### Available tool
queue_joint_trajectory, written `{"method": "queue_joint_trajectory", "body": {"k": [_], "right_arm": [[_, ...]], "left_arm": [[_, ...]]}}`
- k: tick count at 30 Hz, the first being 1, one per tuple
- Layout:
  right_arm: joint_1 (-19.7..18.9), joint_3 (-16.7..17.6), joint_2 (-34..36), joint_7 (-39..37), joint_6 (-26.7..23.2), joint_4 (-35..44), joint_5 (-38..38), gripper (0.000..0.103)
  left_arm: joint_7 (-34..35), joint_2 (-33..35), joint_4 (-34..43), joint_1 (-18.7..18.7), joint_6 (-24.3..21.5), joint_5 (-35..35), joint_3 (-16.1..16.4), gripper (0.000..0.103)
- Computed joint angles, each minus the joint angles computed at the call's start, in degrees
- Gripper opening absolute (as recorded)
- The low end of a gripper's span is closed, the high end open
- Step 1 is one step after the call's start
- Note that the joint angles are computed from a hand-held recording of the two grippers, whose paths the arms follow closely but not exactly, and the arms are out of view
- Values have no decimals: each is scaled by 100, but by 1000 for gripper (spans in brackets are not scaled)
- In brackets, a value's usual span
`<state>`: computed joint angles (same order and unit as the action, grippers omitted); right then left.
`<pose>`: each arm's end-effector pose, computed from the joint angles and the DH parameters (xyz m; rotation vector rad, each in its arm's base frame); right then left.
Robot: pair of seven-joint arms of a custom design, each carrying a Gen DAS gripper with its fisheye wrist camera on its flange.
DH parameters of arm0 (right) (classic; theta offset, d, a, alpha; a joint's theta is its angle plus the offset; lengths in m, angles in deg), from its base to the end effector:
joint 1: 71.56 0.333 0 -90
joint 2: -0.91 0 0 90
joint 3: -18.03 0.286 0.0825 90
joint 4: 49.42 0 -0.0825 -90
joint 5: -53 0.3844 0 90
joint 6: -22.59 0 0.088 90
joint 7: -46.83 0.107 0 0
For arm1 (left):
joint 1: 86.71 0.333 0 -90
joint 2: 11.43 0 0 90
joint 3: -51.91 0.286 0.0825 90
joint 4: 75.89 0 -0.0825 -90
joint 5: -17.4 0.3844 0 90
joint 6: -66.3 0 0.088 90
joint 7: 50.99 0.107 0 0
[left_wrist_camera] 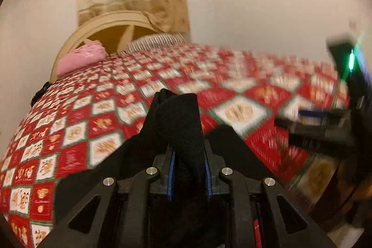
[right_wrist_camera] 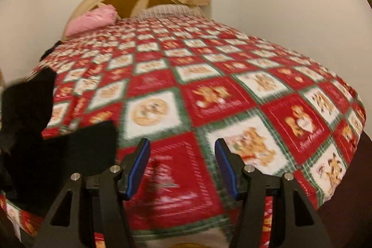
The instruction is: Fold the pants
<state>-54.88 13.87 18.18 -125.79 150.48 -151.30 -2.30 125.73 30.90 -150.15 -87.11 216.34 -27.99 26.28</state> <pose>0.6385 0.1195 0.3865 -0.8626 2.5119 -1.0993 0.7267 -0.2315 0.3759 -0.4989 2.4555 -1.2996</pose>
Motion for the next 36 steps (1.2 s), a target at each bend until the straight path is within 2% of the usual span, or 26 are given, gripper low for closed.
{"method": "queue_joint_trajectory", "body": {"k": [3, 6, 10, 12, 15, 17, 19, 22, 23, 25, 26, 28, 32, 36], "right_arm": [[-35, -5, -90, 39, 71, -194, 16, 60], [-12, 14, -42, -69, -23, -133, -66, 61], [-20, 8, -24, -74, 5, -117, -59, 62], [-30, 5, -19, -68, 33, -118, -39, 62], [-50, -3, -12, -89, 68, -113, -6, 62], [-52, -8, -21, -80, 96, -128, -10, 62], [-54, -9, -25, -85, 113, -137, -13, 62], [-30, -2, -4, -75, 65, -110, -8, 62], [-31, -3, -4, -79, 70, -109, -6, 63], [-26, -3, 7, -116, 49, -93, -2, 64], [-20, 0, 25, -144, 17, -66, 8, 65], [-14, -3, 41, -185, -10, -48, 16, 65], [-7, -8, 76, -239, -47, -4, 47, 66], [25, -11, 154, -327, -167, 100, 82, 67]], "left_arm": [[211, -58, -366, -172, 456, 203, 64, 21], [659, -127, -711, -98, 1008, 124, -161, 21], [754, -152, -915, -117, 1424, 197, -264, 21], [1065, -100, -1034, -36, 1793, 171, -480, 21], [1806, 45, -1253, 308, 2460, 104, -1101, 21], [1977, 121, -1327, 480, 2685, 197, -1368, 22], [1809, 82, -1352, 543, 2544, 347, -1375, 25], [1610, -101, -1350, 762, 1720, 386, -1359, 38], [1675, -187, -1390, 841, 1512, 299, -1369, 44], [2127, -332, -1566, 1112, 1335, -31, -1576, 48], [2243, -417, -1633, 1158, 1271, -129, -1571, 49], [2143, -562, -1651, 1049, 1093, -162, -1327, 49], [1249, -632, -1263, 540, 657, -5, -489, 49], [783, -488, -840, 289, 649, -75, -44, 49]]}}
